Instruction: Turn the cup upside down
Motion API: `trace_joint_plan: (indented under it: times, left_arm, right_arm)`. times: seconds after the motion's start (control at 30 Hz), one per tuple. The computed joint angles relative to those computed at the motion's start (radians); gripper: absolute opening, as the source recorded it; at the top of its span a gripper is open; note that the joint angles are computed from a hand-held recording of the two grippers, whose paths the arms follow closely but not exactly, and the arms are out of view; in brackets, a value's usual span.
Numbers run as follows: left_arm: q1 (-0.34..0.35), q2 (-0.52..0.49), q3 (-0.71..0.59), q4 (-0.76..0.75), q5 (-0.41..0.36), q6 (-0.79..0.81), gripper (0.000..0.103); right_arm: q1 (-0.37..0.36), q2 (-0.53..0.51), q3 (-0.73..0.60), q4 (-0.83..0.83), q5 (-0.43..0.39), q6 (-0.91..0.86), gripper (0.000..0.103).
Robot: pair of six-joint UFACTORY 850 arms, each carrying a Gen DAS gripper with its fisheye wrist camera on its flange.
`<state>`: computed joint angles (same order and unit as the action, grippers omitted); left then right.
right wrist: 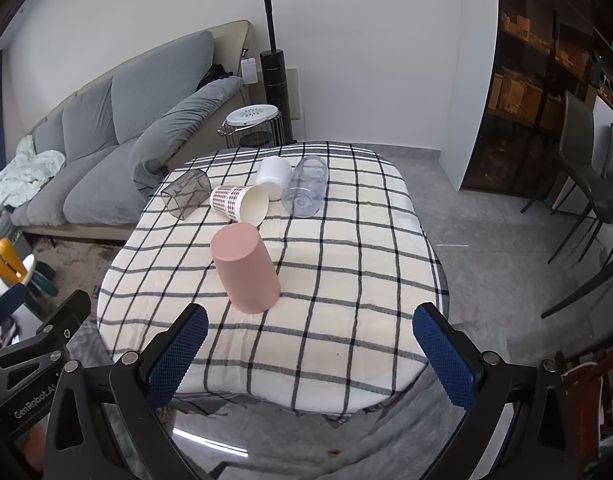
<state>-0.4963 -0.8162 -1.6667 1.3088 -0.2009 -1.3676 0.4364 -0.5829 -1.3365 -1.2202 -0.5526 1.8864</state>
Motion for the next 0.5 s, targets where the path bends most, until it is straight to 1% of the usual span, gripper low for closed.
trace_joint_plan:
  times: [0.5]
  left_arm:
    - [0.0, 0.001, 0.001, 0.006, -0.001, -0.005, 0.103]
  right_arm:
    - [0.0, -0.003, -0.01, 0.006, -0.004, -0.008, 0.103]
